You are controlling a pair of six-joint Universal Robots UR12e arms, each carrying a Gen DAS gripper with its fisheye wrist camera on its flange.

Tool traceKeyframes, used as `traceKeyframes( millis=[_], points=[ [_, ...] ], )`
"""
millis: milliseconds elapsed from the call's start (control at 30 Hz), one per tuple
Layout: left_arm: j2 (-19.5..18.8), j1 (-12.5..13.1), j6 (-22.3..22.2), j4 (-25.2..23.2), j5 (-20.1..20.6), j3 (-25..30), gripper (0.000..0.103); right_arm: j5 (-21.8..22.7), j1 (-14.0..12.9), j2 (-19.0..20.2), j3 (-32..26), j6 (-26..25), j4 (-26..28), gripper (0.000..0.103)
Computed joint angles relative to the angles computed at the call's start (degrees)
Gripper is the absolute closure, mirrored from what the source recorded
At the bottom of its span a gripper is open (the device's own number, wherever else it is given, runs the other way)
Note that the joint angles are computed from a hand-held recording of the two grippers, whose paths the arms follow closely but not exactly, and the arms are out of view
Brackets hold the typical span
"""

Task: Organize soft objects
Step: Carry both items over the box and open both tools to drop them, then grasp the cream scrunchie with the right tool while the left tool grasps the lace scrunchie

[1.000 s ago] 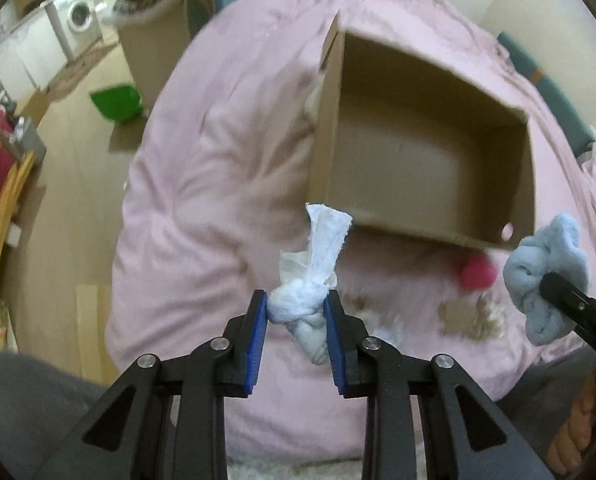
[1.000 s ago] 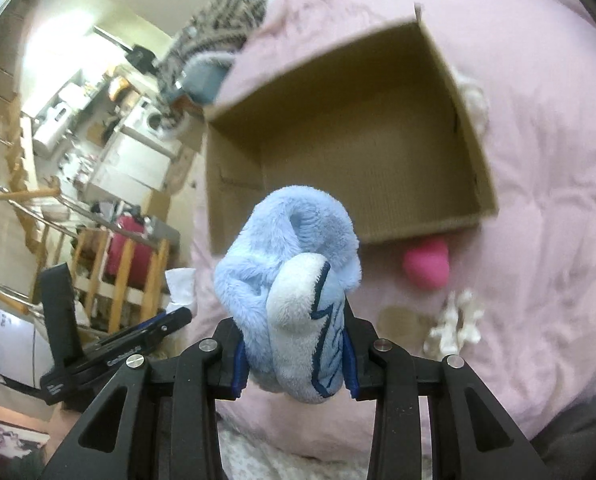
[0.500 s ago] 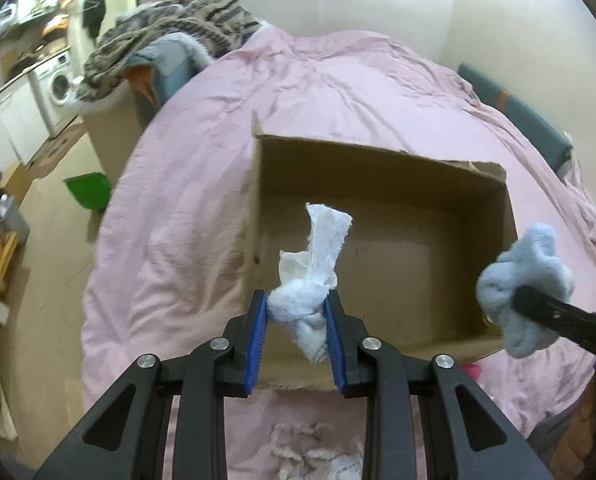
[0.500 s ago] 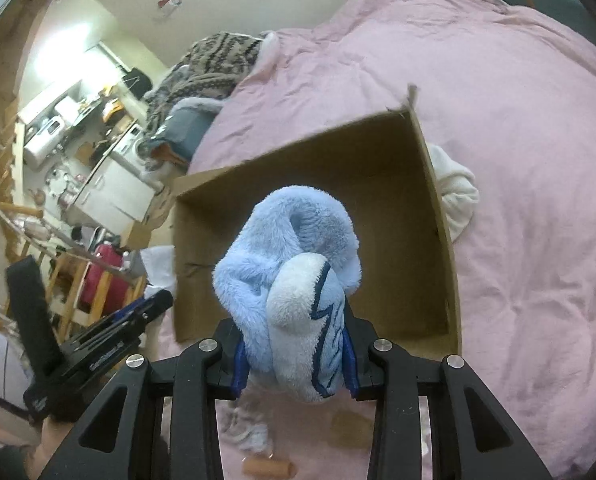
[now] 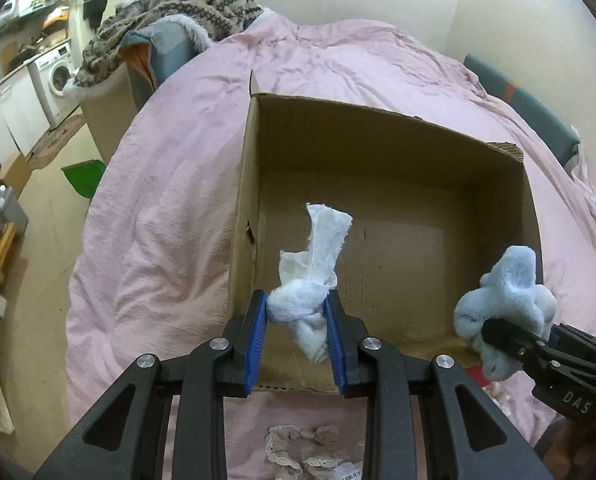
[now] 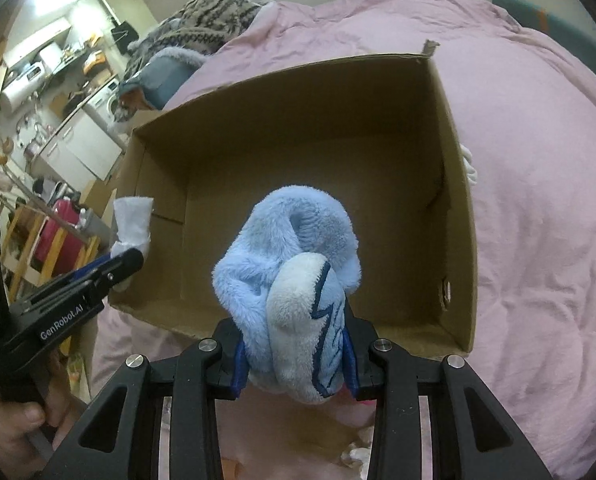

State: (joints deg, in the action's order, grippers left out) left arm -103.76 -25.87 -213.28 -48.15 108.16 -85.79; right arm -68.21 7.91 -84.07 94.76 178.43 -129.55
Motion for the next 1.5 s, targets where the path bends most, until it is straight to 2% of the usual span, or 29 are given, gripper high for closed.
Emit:
traceKeyframes(
  millis=[100, 200, 467, 867, 1067, 1133, 1200, 1333, 1500],
  points=[
    [-0.2, -0.6, 1.0, 0.1, 1.7, 0.0, 0.077, 0.0, -0.1, 0.1, 0.1, 0.4, -0.2, 0.063],
    [-0.3, -0.3, 1.0, -0.4, 0.2, 0.0, 0.077, -0.1, -0.1, 0.0, 0.0, 0.7, 0.0, 0.062],
    [-0.5, -0.6, 1.3, -0.6, 1.1, 0.1, 0.077, -0.6, 0.1, 0.2, -0.3, 0.6, 0.1, 0.061],
    [-0.6, -0.5, 1.8, -0.9, -0.3, 0.3, 0.073, -0.4, -0.1, 0.3, -0.5, 0.9, 0.3, 0.057],
    [-0.6, -0.8, 2.6, -0.2, 0.4, 0.2, 0.056, -0.3, -0.1, 0.3, -0.5, 1.0, 0.4, 0.055],
    [-0.6, -0.8, 3.1, 0.1, 0.3, 0.3, 0.042, 0.0, -0.1, 0.3, -0.6, 1.3, 0.3, 0.051],
    [-0.6, -0.9, 3.2, 0.3, 0.3, 0.2, 0.035, 0.3, -0.2, 0.2, -0.2, 1.7, -0.3, 0.046],
    [-0.5, -0.9, 3.1, 0.2, 0.2, 0.3, 0.035, 0.2, -0.3, -0.3, 0.4, 2.9, -2.5, 0.028],
    [-0.5, -0.9, 3.1, 0.3, 0.4, 0.3, 0.035, -2.1, 0.0, -0.6, 0.8, 3.7, -4.7, 0.026]
  ],
)
